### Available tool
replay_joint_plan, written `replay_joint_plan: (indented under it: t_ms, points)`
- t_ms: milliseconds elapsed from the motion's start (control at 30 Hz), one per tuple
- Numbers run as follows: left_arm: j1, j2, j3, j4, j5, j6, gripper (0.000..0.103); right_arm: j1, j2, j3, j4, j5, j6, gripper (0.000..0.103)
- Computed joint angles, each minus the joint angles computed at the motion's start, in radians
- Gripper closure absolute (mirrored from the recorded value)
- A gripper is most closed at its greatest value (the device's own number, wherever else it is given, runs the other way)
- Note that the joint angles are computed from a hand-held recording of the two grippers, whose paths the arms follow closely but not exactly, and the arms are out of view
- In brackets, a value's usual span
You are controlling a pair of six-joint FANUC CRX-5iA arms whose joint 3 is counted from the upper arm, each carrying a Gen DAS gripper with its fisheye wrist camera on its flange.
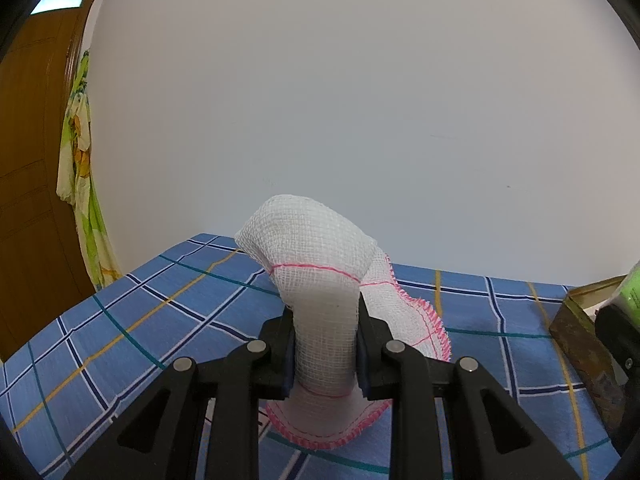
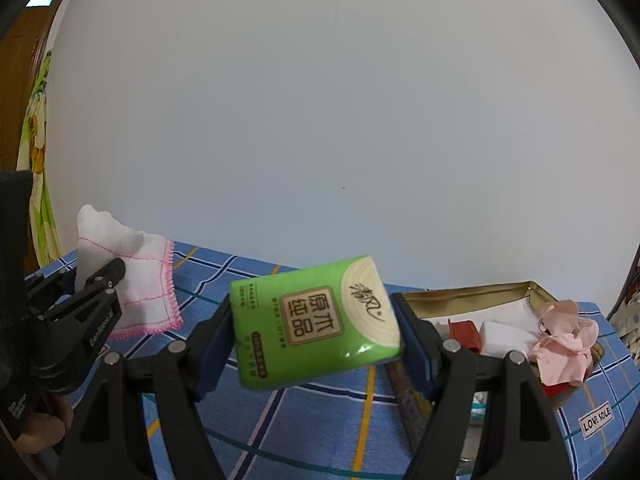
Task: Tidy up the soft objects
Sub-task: 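Carry the gauze cloth and green tissue pack over the gold tray with both grippers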
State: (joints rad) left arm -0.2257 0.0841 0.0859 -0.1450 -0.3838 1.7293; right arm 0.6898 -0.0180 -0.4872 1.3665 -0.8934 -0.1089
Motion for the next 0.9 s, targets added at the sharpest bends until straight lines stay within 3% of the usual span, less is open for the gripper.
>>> replay_joint_plan:
  t_ms: [367,533,900]
  points:
    - [-0.029,-0.01,-0.012,-0.029,0.003,0.01,0.077,0.024,-0.054,-0.046,0.01,-0.049,-0.008,0.028]
    - [-0.015,-0.014,-0.043,0.063,0.026,-0.067,0.077,0.031,-0.073,-0.053,-0.001,-0.066,-0.011,0.028]
    - [-0.046,-0.034,-0.085,0.141,0.061,-0.137,0.077,0.069,-0.117,-0.075,0.006,-0.128,-0.023,0.028]
